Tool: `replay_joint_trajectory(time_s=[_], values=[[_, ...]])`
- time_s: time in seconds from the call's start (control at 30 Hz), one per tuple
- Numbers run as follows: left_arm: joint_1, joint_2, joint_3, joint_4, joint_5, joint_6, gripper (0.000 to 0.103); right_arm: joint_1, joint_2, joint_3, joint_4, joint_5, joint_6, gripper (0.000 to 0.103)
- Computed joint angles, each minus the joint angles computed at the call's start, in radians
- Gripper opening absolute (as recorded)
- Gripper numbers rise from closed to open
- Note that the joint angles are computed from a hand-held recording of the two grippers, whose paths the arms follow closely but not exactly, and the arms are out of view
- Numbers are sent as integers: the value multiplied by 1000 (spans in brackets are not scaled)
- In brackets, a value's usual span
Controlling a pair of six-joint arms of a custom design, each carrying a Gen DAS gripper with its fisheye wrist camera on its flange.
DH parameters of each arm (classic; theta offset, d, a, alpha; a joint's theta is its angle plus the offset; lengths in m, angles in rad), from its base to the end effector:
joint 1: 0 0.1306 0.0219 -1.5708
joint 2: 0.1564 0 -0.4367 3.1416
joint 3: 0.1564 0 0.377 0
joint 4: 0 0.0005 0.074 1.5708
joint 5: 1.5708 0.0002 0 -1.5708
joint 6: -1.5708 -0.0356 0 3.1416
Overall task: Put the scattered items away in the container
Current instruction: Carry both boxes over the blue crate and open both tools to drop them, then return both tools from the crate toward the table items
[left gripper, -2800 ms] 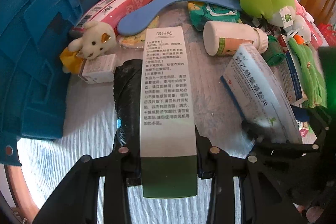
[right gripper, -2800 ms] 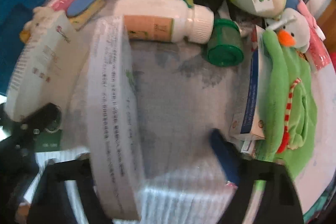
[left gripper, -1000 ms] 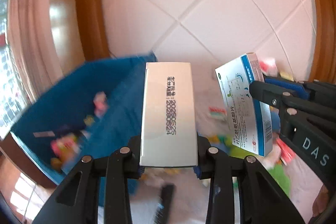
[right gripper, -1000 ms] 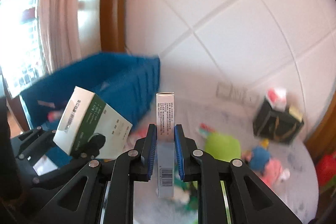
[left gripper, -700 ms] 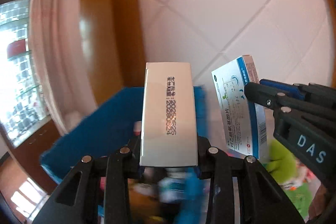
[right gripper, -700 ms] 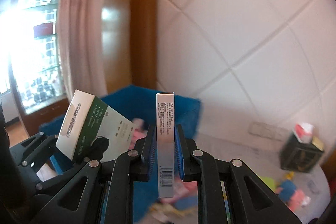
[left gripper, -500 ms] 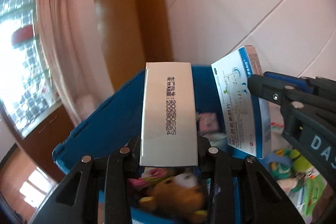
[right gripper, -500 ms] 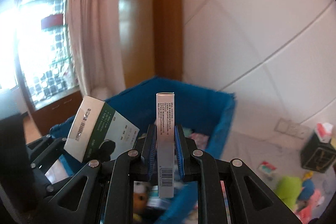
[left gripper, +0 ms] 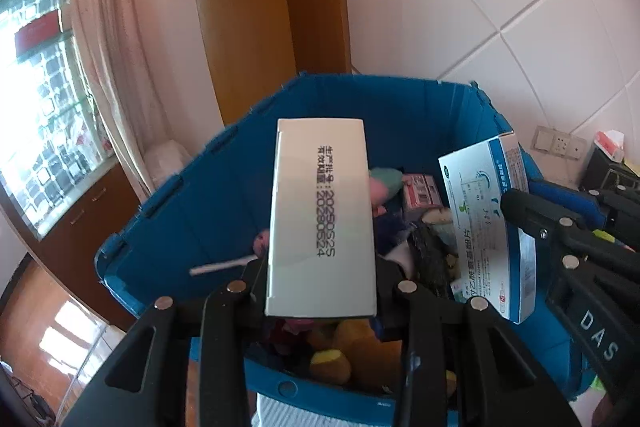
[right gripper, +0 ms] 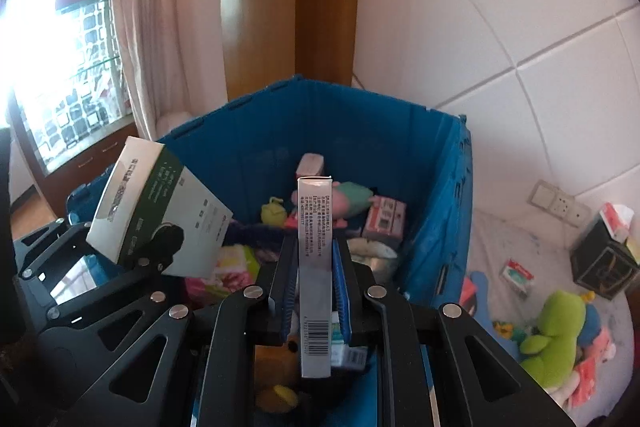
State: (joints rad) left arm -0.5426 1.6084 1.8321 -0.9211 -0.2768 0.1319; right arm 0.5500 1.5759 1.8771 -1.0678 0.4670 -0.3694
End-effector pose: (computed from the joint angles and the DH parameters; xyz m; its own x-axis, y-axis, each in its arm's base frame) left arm 0.4814 -0.2795 0.5731 -0.5869 0.2062 -0.7829 0.2423 0.9675 0.0732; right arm 0.4589 0.2620 0.5999 -0.6202 -0.0021 -0.7844 0.0361 0.9989 -0.0312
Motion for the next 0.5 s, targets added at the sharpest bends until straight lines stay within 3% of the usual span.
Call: replay_joint_trajectory(time_s=[0.07, 0.1, 0.13, 0.23, 0.3, 0.47, 0.5], values=[[-4, -1, 4, -22, 7, 9, 39, 5, -7, -3, -9, 12, -24, 26], [1, -3, -1, -17, 3, 5, 42, 6, -10, -3, -14, 19, -34, 38], [-1, -10, -12, -4, -8, 6, 51, 7, -15, -6, -19, 30, -41, 52], [-12, -34, -32, 9, -1, 25, 76, 8, -35, -27, -12, 46, -54, 79], [-18, -50, -48, 26, -5, 26, 82, 7, -55, -48, 3, 51, -61, 80], [-38, -63, -64, 24, -45, 30, 83, 14, -111, -107, 26, 86, -83, 90], [-43, -65, -64, 21, -53, 37, 83, 18, -127, -122, 28, 101, -86, 96]])
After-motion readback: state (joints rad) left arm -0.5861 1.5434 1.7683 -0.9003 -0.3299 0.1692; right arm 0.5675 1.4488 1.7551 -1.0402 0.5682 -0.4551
